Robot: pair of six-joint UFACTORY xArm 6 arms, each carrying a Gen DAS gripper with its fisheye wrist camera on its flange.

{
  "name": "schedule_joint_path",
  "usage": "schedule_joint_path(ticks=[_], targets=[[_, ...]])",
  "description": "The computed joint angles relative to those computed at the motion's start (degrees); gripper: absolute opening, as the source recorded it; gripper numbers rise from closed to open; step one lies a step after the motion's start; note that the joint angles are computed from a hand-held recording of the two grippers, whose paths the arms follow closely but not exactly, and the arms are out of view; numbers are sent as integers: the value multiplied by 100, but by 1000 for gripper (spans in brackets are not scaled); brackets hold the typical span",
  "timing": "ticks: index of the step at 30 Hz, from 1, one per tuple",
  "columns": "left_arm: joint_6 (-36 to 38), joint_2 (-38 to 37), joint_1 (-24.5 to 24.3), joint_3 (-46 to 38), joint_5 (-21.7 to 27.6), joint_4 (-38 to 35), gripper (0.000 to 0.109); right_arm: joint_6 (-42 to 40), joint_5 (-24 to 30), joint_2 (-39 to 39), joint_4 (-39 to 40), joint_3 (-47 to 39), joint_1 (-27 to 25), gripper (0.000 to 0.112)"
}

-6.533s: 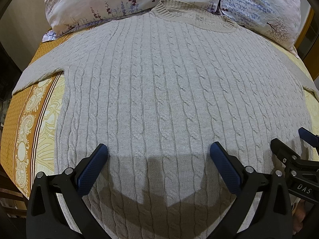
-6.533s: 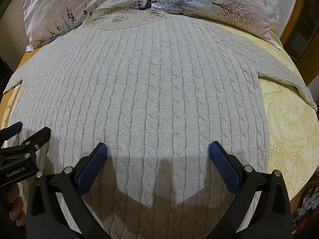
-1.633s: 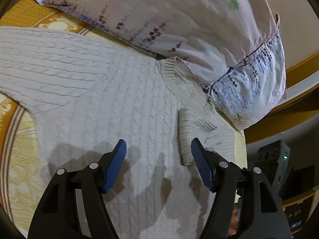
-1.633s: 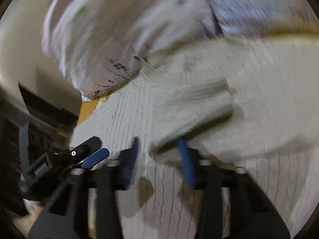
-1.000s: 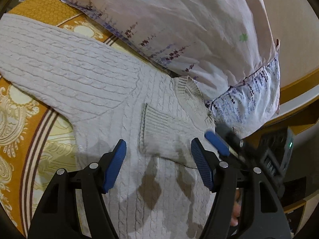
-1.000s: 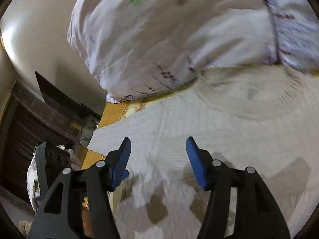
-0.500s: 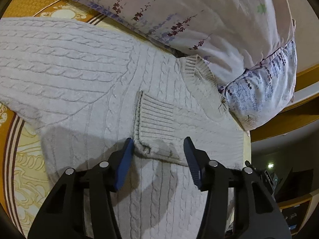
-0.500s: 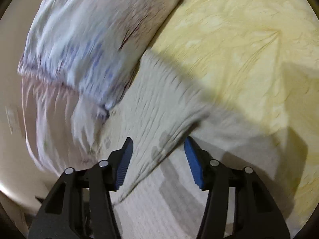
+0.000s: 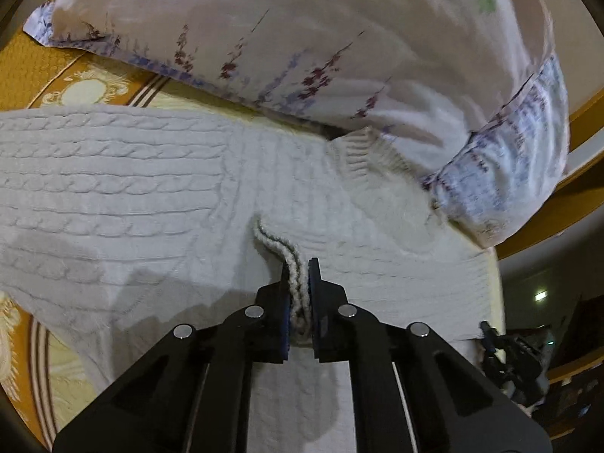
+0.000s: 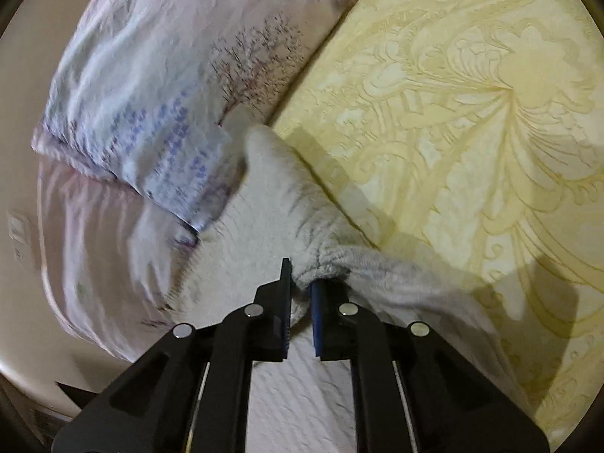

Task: Fold small clothes

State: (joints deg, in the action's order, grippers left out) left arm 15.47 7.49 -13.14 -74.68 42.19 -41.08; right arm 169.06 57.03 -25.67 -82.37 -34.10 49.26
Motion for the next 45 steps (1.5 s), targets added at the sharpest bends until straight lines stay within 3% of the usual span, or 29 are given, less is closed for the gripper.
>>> schedule_joint_path(ticks=[3, 4, 7, 9, 11, 12, 15, 17, 20, 27, 35, 37, 41, 45], targets=[[-179, 8, -63, 52, -67, 347, 7, -981, 364, 232, 724, -341, 166, 10], [-218, 2, -84, 58, -95, 449, 7, -1268, 579, 315, 945, -478, 261, 16], [-286, -13, -107, -3, 29, 624, 9, -2081, 1856, 794, 1683, -1176, 775, 39], [-212, -115, -60, 65, 78, 439, 9, -2422, 2876, 1264, 1878, -1751, 1146, 48], [-19, -310, 65, 262, 99, 100, 17, -2993, 3385, 1659, 1723, -2226, 1310, 54], [92, -472, 184, 432, 71, -161, 28, -3289, 3280, 1729, 1572, -2311, 1282, 56], [127, -821, 535, 823, -141, -587, 51, -4183, 2062, 1881, 1289, -2483, 797, 61], [52, -1035, 877, 1051, -260, -818, 51, -4608, 1299, 2129, 1329, -2697, 451, 61], [-342, -1205, 1291, 1304, -520, -722, 51, -5179, 850, 2558, 1527, -3094, 237, 61], [-1258, -1075, 2032, 1427, -737, -889, 51, -5487, 592, 2856, 1777, -3349, 123, 71], [-1166, -536, 2297, 1000, -879, -1953, 46, -5193, 489, 2765, 1786, -3207, 203, 72], [-1223, -400, 2300, 893, -921, -2152, 40, -5110, 480, 2745, 1781, -3160, 239, 72], [-1173, -220, 2383, 785, -874, -2360, 15, -4919, 510, 2624, 1829, -3027, 292, 72], [-1036, -296, 2409, 919, -870, -2617, 11, -4699, 522, 2444, 1759, -2833, 342, 72]])
